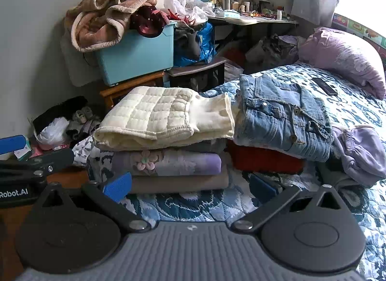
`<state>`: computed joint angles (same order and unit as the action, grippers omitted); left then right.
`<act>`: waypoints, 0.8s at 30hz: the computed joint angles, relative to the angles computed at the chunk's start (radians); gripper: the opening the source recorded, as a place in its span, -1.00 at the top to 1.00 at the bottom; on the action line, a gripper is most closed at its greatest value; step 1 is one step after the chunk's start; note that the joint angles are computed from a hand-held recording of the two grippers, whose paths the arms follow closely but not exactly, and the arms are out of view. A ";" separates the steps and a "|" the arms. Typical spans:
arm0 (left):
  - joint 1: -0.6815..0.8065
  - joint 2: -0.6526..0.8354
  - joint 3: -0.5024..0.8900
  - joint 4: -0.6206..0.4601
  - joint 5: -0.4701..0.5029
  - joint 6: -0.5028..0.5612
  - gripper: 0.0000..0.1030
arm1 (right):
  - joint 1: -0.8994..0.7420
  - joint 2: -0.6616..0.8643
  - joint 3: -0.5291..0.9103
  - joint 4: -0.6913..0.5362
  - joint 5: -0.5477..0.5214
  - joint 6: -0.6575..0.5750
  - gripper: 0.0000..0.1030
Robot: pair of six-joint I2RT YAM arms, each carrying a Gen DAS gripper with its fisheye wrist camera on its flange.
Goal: Fold clothes
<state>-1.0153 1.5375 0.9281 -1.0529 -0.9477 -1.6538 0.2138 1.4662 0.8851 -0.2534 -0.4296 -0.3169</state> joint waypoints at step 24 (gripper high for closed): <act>-0.007 -0.012 -0.002 0.004 0.000 0.007 -0.99 | 0.007 -0.013 -0.006 0.001 0.016 0.005 -1.00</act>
